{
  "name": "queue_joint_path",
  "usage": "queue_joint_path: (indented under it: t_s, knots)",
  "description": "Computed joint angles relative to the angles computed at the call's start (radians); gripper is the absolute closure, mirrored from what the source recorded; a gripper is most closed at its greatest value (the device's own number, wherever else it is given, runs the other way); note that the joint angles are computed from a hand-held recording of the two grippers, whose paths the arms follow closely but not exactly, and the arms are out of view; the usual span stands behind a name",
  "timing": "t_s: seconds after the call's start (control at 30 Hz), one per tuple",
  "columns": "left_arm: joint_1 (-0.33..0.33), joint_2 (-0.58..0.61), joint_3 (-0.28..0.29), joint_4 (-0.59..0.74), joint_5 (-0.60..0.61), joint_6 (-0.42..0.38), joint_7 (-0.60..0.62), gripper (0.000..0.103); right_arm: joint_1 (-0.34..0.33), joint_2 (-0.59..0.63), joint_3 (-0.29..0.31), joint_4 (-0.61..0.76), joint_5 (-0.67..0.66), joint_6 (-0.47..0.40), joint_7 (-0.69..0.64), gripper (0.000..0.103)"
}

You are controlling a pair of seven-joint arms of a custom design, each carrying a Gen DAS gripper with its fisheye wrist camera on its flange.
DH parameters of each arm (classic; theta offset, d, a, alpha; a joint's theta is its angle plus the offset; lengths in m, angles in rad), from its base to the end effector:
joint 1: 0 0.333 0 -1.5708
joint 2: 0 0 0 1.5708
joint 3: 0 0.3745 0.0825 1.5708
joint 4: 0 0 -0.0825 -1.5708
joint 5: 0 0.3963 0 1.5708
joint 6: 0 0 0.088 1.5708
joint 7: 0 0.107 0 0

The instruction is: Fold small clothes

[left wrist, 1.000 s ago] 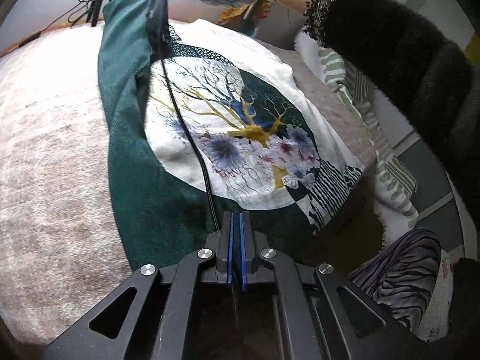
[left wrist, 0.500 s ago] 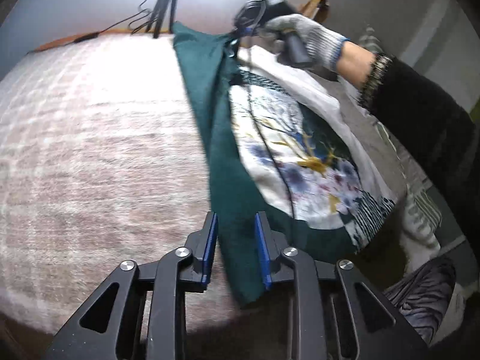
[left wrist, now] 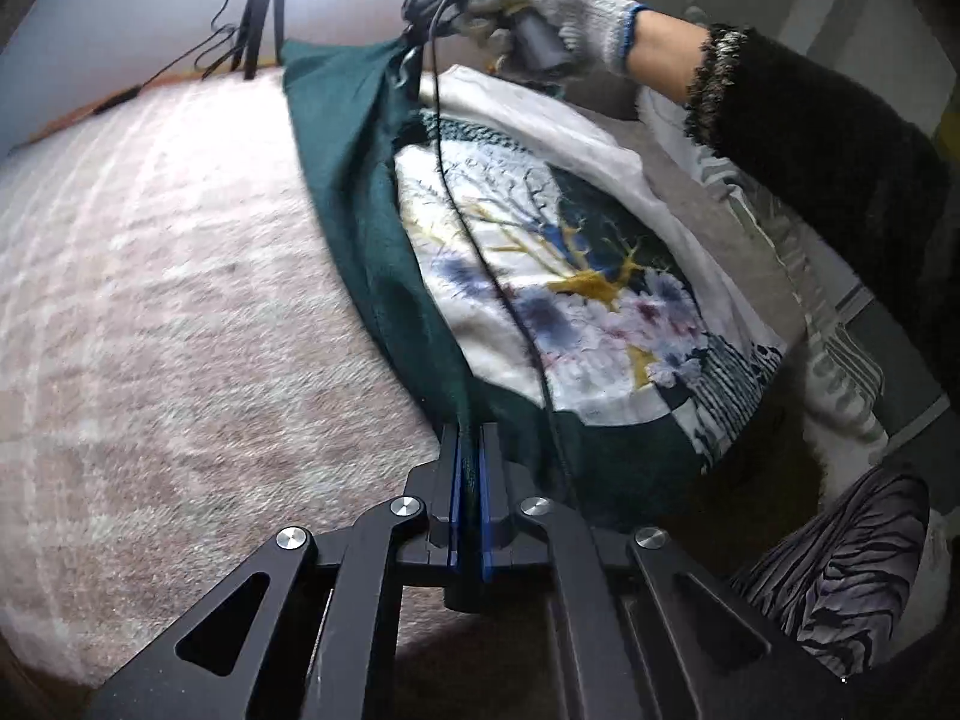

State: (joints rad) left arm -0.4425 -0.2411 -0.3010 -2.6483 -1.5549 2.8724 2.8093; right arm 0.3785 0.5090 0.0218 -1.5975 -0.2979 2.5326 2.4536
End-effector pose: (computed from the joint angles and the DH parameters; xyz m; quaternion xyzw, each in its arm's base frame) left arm 0.3347 -0.2314 0.3838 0.4571 -0.8137 0.3591 0.0004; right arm 0.7013 0.2969 0.4271 -0.5851 0.7765 -0.1328 0.1925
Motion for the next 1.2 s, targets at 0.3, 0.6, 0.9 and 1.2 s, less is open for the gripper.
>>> queue_joint_path:
  t_s: [0.3,0.6,0.9,1.2]
  knots:
    - [-0.007,-0.028,-0.023,0.034,-0.084,-0.098,0.14,0.102,0.003,-0.026,-0.02,0.021,-0.044,-0.085,-0.018,0.101]
    - [-0.035,0.054,-0.029,0.103,0.011,-0.176,0.046,0.102,-0.002,-0.02,-0.026,0.061,-0.096,-0.168,-0.066,0.101]
    - [-0.062,0.102,-0.038,0.117,0.235,-0.201,-0.143,0.071,-0.006,-0.025,-0.042,-0.024,-0.11,-0.175,-0.014,0.084]
    - [-0.095,-0.023,-0.008,0.061,0.156,-0.213,-0.057,0.059,-0.021,-0.345,-0.033,-0.313,-0.222,-0.06,0.171,0.069]
